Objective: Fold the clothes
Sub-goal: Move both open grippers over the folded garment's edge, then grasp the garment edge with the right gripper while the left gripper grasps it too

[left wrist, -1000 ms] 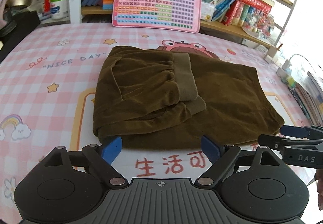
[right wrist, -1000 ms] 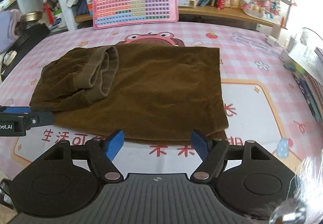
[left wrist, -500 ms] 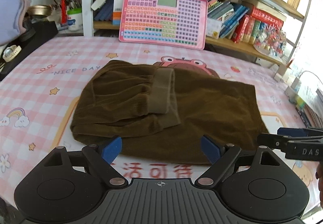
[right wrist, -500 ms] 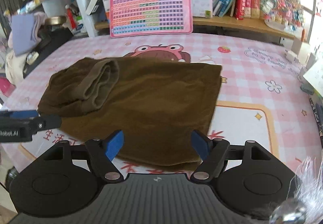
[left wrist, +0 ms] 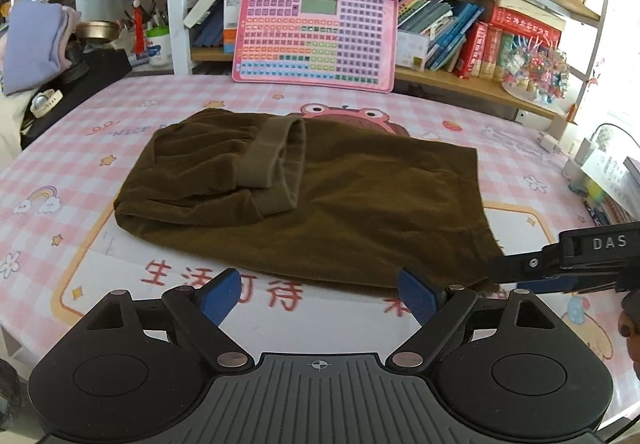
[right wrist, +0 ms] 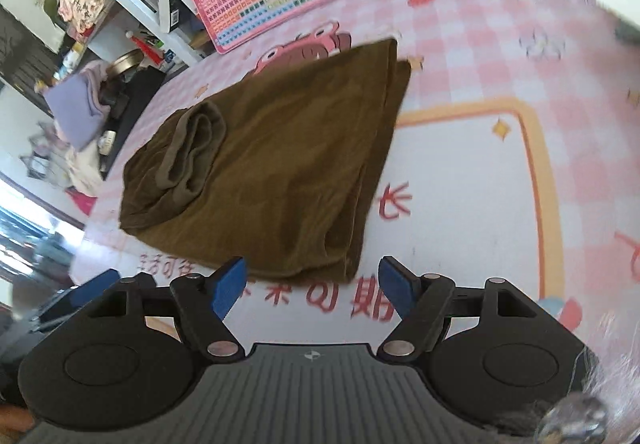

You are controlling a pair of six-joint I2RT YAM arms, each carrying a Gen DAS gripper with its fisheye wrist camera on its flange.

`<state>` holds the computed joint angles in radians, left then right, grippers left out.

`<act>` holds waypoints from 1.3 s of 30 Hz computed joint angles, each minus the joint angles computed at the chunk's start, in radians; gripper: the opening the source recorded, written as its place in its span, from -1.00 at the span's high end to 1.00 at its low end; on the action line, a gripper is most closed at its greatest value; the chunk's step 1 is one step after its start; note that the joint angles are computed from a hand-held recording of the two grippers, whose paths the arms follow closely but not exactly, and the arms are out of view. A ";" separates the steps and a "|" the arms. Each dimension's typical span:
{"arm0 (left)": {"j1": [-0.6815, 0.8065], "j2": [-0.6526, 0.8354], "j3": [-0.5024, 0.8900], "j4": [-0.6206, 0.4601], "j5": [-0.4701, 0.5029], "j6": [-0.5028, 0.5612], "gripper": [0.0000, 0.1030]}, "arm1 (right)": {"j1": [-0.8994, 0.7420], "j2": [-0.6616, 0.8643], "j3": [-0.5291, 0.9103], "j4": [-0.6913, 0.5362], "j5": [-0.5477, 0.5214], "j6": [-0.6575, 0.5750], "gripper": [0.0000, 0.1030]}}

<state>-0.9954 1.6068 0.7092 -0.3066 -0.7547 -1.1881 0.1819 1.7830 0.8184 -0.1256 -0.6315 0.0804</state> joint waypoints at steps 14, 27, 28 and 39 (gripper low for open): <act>0.024 0.136 0.172 -0.070 0.055 0.160 -0.71 | -0.020 0.281 0.311 -0.234 -0.220 0.196 0.23; 0.026 0.274 0.319 -0.138 0.015 0.396 -0.71 | -0.015 0.326 0.449 -0.285 -0.342 0.214 0.59; 0.029 0.280 0.322 -0.135 0.013 0.411 -0.71 | -0.015 0.327 0.457 -0.292 -0.347 0.214 0.59; 0.054 0.443 0.451 -0.058 -0.099 0.746 -0.71 | -0.019 0.333 0.505 -0.386 -0.350 0.156 0.59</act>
